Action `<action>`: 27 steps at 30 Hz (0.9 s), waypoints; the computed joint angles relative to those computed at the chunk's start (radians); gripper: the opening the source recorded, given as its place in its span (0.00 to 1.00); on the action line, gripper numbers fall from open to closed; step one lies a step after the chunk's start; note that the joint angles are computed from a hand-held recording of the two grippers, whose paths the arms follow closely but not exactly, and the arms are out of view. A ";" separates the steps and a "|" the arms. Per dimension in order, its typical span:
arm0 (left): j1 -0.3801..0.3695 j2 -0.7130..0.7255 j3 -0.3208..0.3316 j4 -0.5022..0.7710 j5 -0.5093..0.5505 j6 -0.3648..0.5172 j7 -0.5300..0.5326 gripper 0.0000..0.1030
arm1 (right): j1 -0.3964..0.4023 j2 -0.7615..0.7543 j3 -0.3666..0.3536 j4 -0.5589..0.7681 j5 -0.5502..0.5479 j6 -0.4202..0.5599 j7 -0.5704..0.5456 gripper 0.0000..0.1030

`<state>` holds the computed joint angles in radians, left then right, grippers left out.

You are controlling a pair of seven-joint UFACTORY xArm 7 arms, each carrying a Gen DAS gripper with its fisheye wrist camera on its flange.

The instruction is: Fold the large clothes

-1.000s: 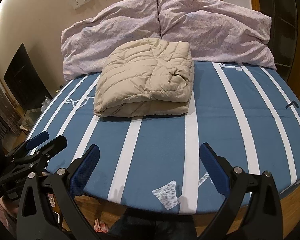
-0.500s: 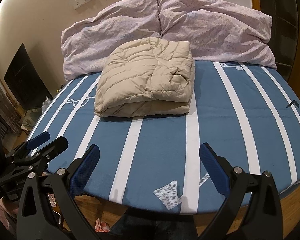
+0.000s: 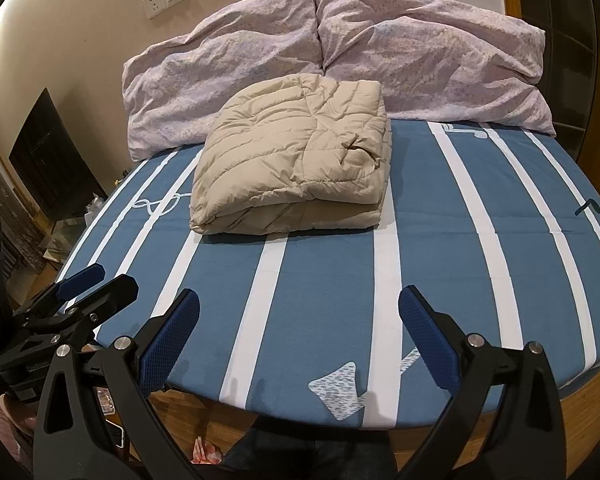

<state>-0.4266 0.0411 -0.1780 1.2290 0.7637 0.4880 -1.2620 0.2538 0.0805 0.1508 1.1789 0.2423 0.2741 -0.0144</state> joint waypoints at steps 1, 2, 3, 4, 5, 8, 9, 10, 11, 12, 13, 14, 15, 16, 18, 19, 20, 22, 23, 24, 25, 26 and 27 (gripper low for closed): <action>0.000 0.000 0.000 0.000 0.000 0.000 0.000 0.98 | 0.000 0.000 0.000 0.000 0.000 0.000 0.000 0.98; 0.000 0.000 0.000 0.001 0.001 0.001 -0.001 0.98 | -0.001 0.001 0.000 0.001 0.001 0.000 -0.003 0.98; -0.001 0.001 0.000 0.001 0.002 0.001 -0.002 0.98 | 0.000 0.001 0.000 0.001 0.001 0.001 -0.002 0.98; -0.001 0.001 0.000 0.002 0.002 0.001 -0.003 0.98 | -0.001 0.001 0.000 0.001 0.004 0.001 -0.005 0.98; -0.001 0.001 0.000 0.002 0.002 0.001 -0.003 0.98 | -0.001 0.001 0.000 0.001 0.005 0.000 -0.006 0.98; -0.001 0.002 0.000 0.002 -0.002 0.002 -0.001 0.98 | -0.001 0.001 0.000 0.001 0.006 0.000 -0.006 0.98; -0.001 0.002 0.000 0.002 -0.004 0.001 0.000 0.98 | -0.001 0.002 0.000 0.001 0.007 0.000 -0.006 0.98; -0.001 0.004 0.001 0.005 -0.008 0.000 0.005 0.98 | 0.000 0.002 0.000 0.001 0.006 0.000 -0.005 0.98; -0.001 0.005 0.001 0.006 -0.010 0.000 0.006 0.98 | 0.000 0.002 0.000 0.001 0.006 0.000 -0.005 0.98; -0.001 0.006 0.002 0.007 -0.013 -0.001 0.009 0.98 | 0.000 0.002 0.000 0.001 0.006 -0.001 -0.004 0.98; -0.001 0.006 0.002 0.008 -0.014 -0.001 0.010 0.98 | 0.000 0.002 -0.001 0.001 0.004 -0.001 -0.002 0.98; -0.002 0.006 0.003 0.007 -0.012 -0.001 0.009 0.98 | 0.000 0.002 0.000 0.001 0.006 0.000 -0.004 0.98; -0.002 0.007 0.003 0.008 -0.012 -0.002 0.009 0.98 | -0.001 0.002 0.000 0.001 0.007 0.000 -0.006 0.98; -0.003 0.007 0.003 0.008 -0.010 -0.001 0.007 0.98 | -0.001 0.002 0.000 0.002 0.008 0.000 -0.006 0.98; -0.003 0.008 0.004 0.008 -0.011 -0.003 0.006 0.98 | -0.001 0.002 0.002 0.001 0.013 -0.001 -0.010 0.98; -0.004 0.008 0.004 0.008 -0.010 -0.002 0.005 0.98 | 0.000 0.002 0.003 0.001 0.015 -0.001 -0.011 0.98; -0.004 0.008 0.004 0.008 -0.008 -0.001 0.003 0.98 | 0.001 0.001 0.004 0.000 0.016 -0.003 -0.011 0.98; -0.004 0.008 0.005 0.007 -0.008 -0.001 0.004 0.98 | 0.002 0.001 0.004 0.000 0.017 -0.003 -0.011 0.98; -0.005 0.008 0.005 0.008 -0.009 -0.001 0.004 0.98 | 0.004 0.001 0.004 0.000 0.015 -0.003 -0.008 0.98; -0.005 0.008 0.005 0.008 -0.009 -0.001 0.004 0.98 | 0.003 0.001 0.003 0.001 0.015 -0.002 -0.008 0.98; -0.004 0.007 0.005 0.007 -0.009 -0.003 0.004 0.98 | 0.003 0.001 0.003 0.001 0.013 -0.002 -0.007 0.98; -0.004 0.007 0.005 0.007 -0.009 -0.002 0.004 0.98 | 0.004 0.001 0.004 0.001 0.014 -0.001 -0.007 0.98; -0.004 0.008 0.005 0.008 -0.011 -0.002 0.004 0.98 | 0.004 0.001 0.005 0.001 0.018 -0.001 -0.011 0.98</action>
<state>-0.4308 0.0491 -0.1732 1.2368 0.7526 0.4863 -1.2580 0.2579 0.0811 0.1556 1.1796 0.2599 0.2732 -0.0253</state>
